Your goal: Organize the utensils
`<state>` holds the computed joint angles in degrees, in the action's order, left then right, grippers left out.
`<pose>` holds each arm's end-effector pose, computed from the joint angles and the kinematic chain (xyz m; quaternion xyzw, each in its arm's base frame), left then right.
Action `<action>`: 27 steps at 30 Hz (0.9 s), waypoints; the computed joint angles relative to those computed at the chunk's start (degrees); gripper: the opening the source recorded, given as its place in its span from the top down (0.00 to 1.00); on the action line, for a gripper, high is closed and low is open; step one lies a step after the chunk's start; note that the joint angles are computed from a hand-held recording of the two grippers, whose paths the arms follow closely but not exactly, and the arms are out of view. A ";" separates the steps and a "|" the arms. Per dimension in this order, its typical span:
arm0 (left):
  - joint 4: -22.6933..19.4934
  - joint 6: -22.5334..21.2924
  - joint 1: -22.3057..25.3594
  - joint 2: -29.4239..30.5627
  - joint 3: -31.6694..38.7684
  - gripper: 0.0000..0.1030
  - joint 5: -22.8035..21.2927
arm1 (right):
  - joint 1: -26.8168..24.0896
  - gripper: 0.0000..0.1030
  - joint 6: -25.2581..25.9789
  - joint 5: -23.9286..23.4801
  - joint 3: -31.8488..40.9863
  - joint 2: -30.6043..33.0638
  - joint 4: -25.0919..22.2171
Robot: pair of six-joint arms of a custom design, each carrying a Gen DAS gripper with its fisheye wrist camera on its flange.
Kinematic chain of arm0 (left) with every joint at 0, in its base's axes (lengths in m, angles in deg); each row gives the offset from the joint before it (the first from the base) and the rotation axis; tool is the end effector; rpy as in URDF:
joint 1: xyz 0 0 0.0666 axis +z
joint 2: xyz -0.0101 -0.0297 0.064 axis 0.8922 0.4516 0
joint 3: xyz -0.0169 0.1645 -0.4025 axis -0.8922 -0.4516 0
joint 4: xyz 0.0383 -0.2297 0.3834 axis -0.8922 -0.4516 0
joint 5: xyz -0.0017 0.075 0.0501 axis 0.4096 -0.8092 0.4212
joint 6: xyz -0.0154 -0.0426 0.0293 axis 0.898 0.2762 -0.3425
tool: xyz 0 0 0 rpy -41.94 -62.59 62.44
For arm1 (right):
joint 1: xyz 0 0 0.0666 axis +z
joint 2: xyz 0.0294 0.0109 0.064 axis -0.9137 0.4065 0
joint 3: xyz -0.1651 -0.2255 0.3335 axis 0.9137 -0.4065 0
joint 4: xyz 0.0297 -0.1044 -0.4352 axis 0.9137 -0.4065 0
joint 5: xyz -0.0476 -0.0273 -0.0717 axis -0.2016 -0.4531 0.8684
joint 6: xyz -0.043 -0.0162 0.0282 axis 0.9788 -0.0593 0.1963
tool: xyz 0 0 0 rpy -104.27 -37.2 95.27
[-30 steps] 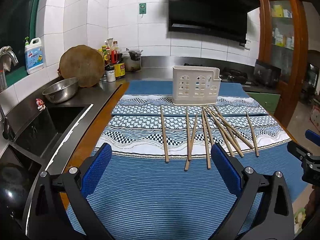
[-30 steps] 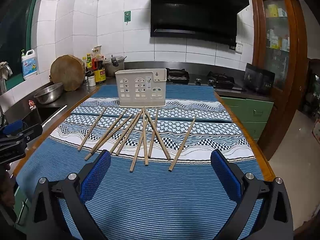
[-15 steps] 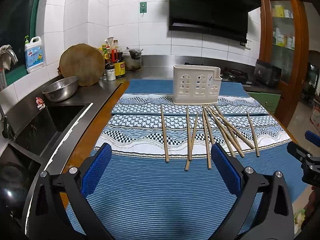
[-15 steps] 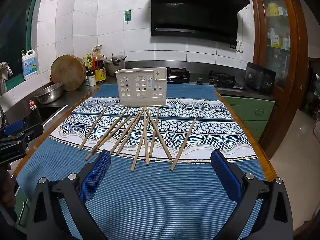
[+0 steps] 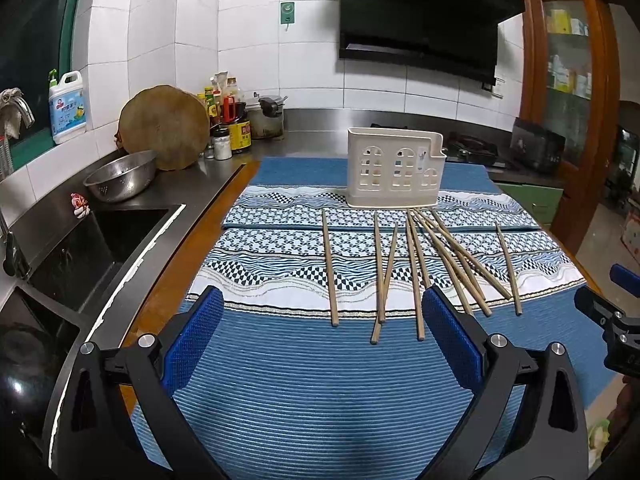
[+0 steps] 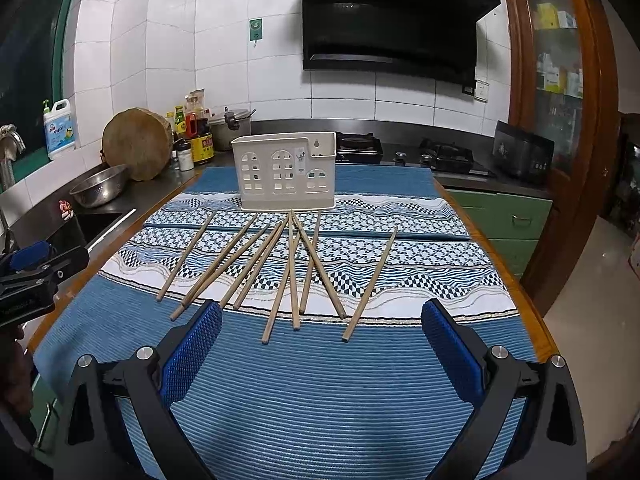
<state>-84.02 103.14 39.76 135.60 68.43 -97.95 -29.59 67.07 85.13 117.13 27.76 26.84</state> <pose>0.3507 -0.1326 0.4080 -0.0969 0.8640 0.0514 0.4915 0.3762 0.2632 0.4043 -0.1069 0.8685 0.0631 0.4800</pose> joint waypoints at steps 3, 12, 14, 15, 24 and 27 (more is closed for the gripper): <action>-0.02 0.02 0.42 0.31 0.19 0.05 0.46 | -0.31 0.06 0.14 -0.51 0.15 0.39 0.02; 0.17 0.35 1.33 1.30 0.64 0.05 1.21 | -0.81 0.06 0.31 -1.50 0.20 1.16 0.35; 0.15 0.36 1.41 1.52 0.69 0.05 1.15 | -0.87 0.06 0.55 -1.51 0.37 1.43 0.32; 0.21 0.29 1.56 1.60 0.69 0.05 1.24 | -1.00 0.06 0.72 -1.68 0.44 1.52 0.22; 0.79 -0.58 3.57 2.72 1.19 0.06 4.07 | -3.46 0.07 2.16 -3.92 0.83 2.69 -0.12; 0.83 -0.03 5.14 3.42 1.48 0.06 6.34 | -4.24 0.07 2.57 -4.47 1.31 3.58 -0.65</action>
<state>-83.19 103.11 44.89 139.02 69.91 -91.61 -33.83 69.63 80.67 118.43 31.34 26.19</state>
